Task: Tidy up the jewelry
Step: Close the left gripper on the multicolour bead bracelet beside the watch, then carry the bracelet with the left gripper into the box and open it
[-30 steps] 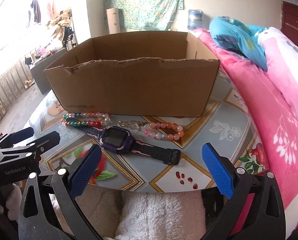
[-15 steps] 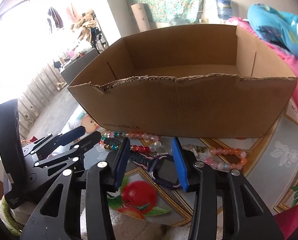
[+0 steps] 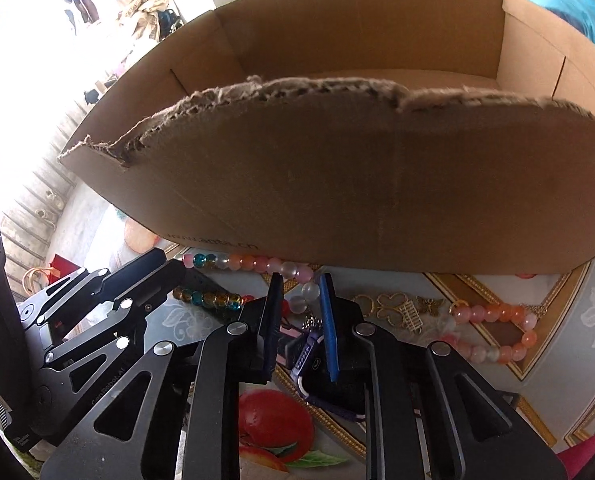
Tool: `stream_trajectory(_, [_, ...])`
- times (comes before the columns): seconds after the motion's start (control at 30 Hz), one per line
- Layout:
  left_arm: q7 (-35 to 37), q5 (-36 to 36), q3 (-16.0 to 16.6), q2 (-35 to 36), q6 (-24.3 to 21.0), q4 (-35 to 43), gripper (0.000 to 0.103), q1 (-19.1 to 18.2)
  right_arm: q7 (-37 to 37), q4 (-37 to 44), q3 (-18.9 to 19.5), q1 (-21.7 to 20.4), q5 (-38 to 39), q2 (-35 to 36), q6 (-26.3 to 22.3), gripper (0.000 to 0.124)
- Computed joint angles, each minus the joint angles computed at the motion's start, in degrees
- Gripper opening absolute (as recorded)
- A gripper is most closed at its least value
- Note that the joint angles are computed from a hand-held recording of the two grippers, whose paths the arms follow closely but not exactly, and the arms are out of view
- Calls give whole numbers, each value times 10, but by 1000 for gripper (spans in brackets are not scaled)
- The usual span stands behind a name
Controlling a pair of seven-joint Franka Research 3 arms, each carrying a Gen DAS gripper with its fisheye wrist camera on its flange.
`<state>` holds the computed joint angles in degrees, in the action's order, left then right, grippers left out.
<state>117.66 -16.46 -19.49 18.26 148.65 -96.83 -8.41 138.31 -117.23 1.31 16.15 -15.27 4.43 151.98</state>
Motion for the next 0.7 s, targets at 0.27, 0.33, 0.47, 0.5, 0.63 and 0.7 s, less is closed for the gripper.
stream_trajectory(0.27, [4, 0, -3, 10, 3, 7, 14, 0, -7, 71, -2, 18, -24, 42, -68, 17])
stream_trajectory(0.33, [6, 3, -4, 10, 13, 3, 11, -2, -2, 91, -7, 30, -55, 55, -90, 17])
stream_trajectory(0.47, [10, 9, -6, 0, 38, -13, 9, -2, 5, 121, -12, 47, -82, 75, -106, 11])
stream_trajectory(0.5, [10, 6, -8, -3, 42, -18, 9, -1, 13, 121, -15, 50, -89, 75, -104, 7])
stream_trajectory(0.63, [47, -42, -26, -22, 52, -34, 9, 16, 25, 106, -16, 50, -91, 61, -78, 7])
stream_trajectory(0.7, [71, -72, -33, -38, 58, -47, 9, 21, 33, 98, -16, 51, -98, 51, -70, 7])
